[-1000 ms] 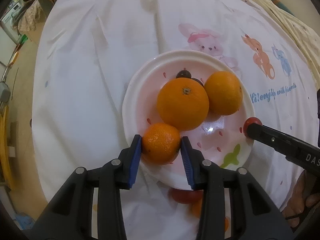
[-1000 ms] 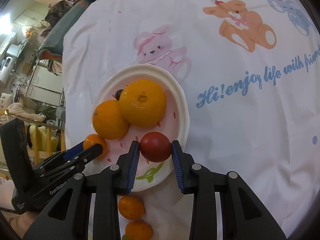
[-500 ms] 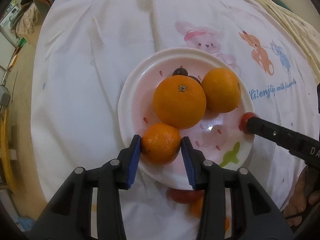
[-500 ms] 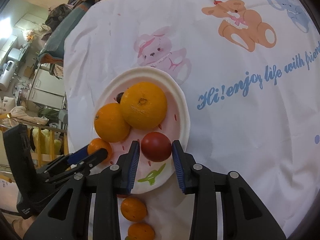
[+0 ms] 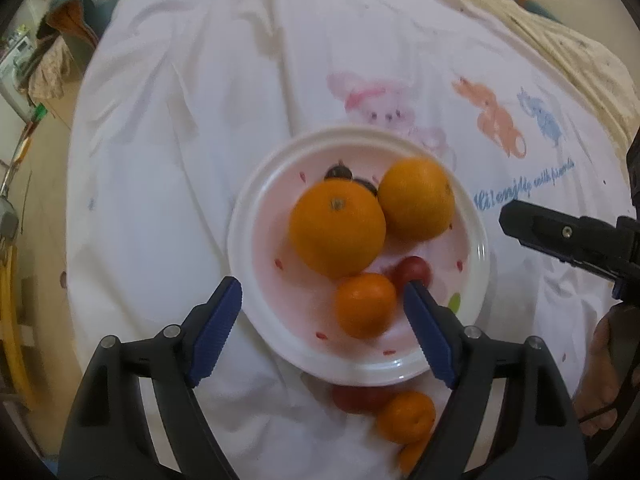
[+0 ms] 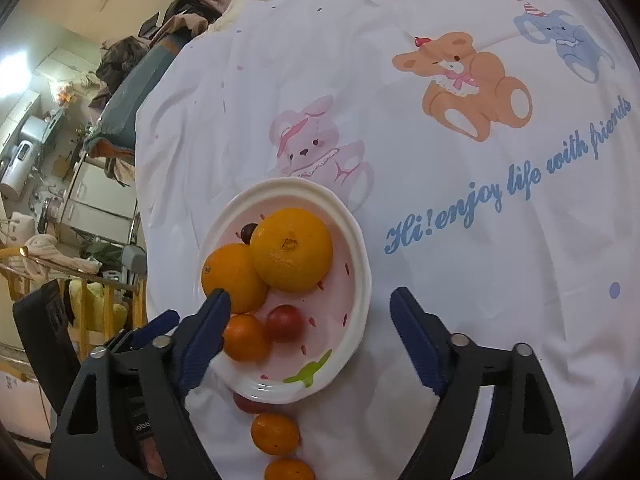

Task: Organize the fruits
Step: 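Lower both fruits onto the plate and open both grippers, then withdraw both grippers from the plate toward the remaining fruits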

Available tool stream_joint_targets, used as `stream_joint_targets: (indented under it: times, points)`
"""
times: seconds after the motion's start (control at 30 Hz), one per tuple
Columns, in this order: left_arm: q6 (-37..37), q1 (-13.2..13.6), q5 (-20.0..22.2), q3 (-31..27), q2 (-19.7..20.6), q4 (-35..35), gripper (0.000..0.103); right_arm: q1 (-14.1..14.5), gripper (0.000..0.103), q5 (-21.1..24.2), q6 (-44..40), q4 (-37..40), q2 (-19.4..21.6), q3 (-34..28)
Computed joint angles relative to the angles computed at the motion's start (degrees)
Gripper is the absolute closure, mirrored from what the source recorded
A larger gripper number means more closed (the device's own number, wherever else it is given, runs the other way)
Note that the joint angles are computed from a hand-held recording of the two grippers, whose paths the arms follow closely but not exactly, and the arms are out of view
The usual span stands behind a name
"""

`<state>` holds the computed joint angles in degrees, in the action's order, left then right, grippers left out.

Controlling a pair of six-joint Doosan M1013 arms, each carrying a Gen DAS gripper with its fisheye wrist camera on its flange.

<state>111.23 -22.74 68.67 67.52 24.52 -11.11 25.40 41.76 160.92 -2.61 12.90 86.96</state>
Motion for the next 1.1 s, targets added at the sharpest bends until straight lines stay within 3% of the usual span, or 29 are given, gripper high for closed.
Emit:
stream_joint_targets:
  times: [0.37, 0.6, 1.1]
  points:
    - [-0.8, 0.1, -2.4, 1.0, -1.3, 0.3, 0.023, 0.8, 0.016, 0.2, 1.8, -3.3, -0.8, -0.3]
    - [0.3, 0.2, -6.2, 3.2, -3.5, 1.7, 0.023, 2.0, 0.016, 1.6, 3.9, -7.0, -1.5, -0.6]
    - [-0.3, 2.7, -4.4, 5.1, -6.4, -1.8, 0.023, 5.2, 0.016, 5.0, 7.9, -11.4, -3.2, -0.1]
